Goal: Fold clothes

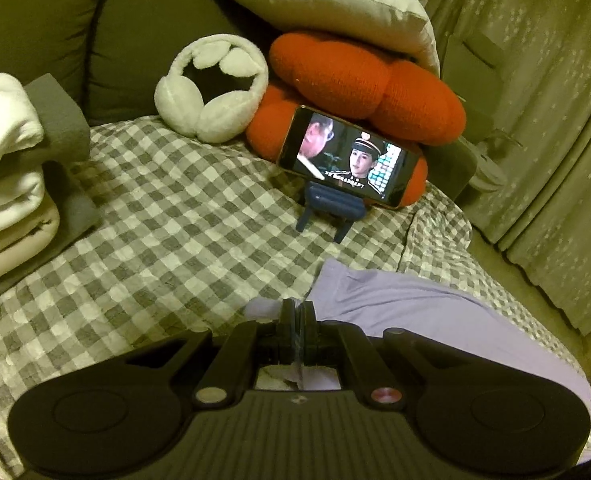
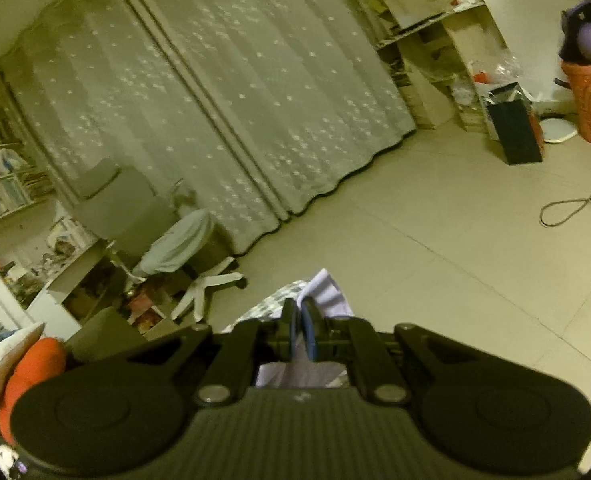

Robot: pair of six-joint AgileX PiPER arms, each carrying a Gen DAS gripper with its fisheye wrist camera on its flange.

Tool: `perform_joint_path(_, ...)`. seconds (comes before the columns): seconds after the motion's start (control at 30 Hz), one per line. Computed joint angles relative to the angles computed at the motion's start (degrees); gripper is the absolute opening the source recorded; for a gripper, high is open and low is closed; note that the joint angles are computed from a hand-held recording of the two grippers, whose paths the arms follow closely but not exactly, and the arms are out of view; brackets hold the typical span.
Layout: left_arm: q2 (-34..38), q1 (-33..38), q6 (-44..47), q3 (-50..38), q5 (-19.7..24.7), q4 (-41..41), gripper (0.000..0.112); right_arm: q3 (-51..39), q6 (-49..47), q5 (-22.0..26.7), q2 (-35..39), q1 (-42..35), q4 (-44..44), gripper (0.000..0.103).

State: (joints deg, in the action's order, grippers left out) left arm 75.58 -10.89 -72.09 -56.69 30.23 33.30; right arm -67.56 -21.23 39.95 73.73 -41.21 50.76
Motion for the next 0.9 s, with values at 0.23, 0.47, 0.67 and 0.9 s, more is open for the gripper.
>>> perform_joint_path(0.23,4.0,-0.2,1.8,-4.7,1.7,-0.6,0.000,-3.5,4.6,-1.9,6.1,3.0,-2.8,0.005)
perform_joint_path(0.47,10.4,0.1,7.0,-12.0,4.3,-4.1,0.000,-11.4,10.6,-3.5,13.9,6.9,-8.0,0.005)
perform_joint_path(0.67,16.7,0.9,13.0,-20.1,7.8,-7.8,0.000,-20.2,18.3,-1.9,22.5,8.7,-13.1,0.005)
perform_joint_path(0.9,24.4,2.9,19.1,-29.3,10.8,-11.4,0.000,-30.3,25.2,0.2,31.2,11.4,-16.9,0.005)
